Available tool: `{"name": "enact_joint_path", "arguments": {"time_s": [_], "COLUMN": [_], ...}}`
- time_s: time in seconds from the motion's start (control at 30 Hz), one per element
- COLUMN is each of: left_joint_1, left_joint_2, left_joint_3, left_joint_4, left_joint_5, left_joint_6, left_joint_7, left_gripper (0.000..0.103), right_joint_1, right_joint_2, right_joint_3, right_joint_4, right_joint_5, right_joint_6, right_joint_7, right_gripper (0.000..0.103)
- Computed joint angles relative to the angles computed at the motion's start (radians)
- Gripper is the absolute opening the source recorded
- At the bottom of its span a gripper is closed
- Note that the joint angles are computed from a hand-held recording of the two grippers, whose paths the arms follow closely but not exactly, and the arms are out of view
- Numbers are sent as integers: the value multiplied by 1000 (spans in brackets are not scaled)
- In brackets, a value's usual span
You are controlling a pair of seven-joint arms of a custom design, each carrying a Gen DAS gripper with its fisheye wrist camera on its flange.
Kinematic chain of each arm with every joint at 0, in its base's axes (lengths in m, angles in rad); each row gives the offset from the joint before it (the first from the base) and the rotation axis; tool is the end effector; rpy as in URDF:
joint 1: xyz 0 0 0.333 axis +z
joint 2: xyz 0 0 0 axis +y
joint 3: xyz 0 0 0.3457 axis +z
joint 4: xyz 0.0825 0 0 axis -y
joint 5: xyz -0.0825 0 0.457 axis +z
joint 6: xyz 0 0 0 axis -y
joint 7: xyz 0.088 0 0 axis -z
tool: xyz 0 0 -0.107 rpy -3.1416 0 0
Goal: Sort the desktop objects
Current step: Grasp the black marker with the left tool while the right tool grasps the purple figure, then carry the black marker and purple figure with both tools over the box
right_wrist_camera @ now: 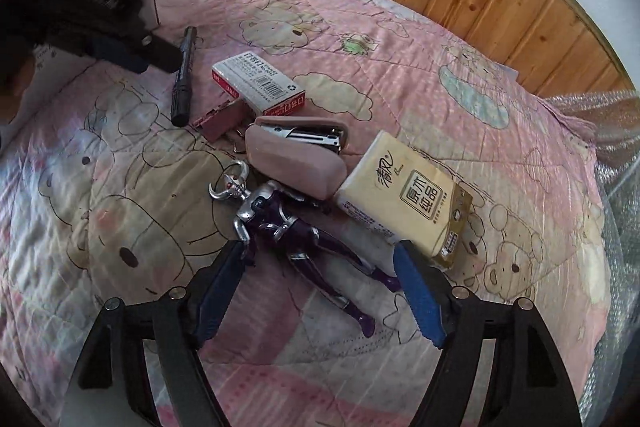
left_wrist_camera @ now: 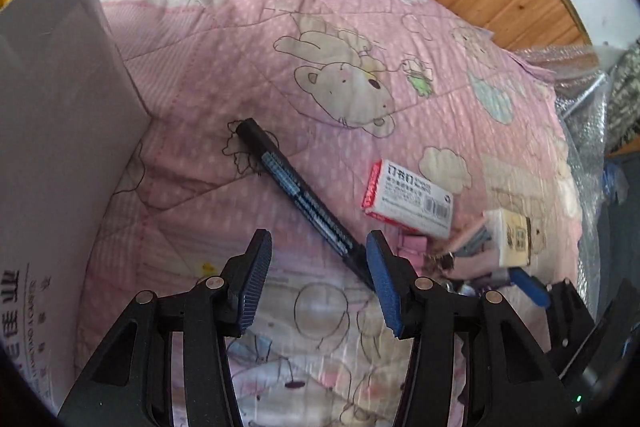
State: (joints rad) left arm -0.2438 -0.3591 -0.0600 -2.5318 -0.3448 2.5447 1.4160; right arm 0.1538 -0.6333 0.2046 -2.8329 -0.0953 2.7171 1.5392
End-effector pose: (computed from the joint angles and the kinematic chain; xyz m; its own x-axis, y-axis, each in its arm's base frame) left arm 0.4780 -0.1454 0.4263 0.0500 -0.9507 0.3062 -0.9481 -0.1416 -0.2848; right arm 0.3855 0.1402 0.4038 0.3859 -0.8983 0.2102 -0.7703 -0.4392 -0.4623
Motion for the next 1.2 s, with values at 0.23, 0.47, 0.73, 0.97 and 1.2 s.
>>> {"name": "enact_joint_path", "arguments": {"time_s": [0.23, 0.47, 0.73, 0.97, 1.2], "left_joint_1": [49, -36, -46, -54, -75], "left_joint_2": [62, -24, -143, -299, -454], "left_joint_3": [-102, -22, -4, -17, -11], "left_joint_4": [17, -69, -118, -180, -254], "left_joint_5": [242, 178, 171, 237, 275], "left_joint_6": [102, 138, 89, 30, -45], "left_joint_7": [-130, -3, 15, -6, -36], "left_gripper": [31, 13, 13, 13, 13], "right_joint_1": [128, 124, 111, 170, 229], "right_joint_2": [19, -95, -121, -273, -380], "right_joint_3": [-173, -137, -80, -86, -37], "right_joint_4": [15, -31, -59, -110, -145], "right_joint_5": [234, 329, 313, 373, 377], "right_joint_6": [-33, -121, -66, -89, -129], "right_joint_7": [-171, -148, -30, 73, 189], "right_gripper": [50, 29, 29, 29, 29]}}
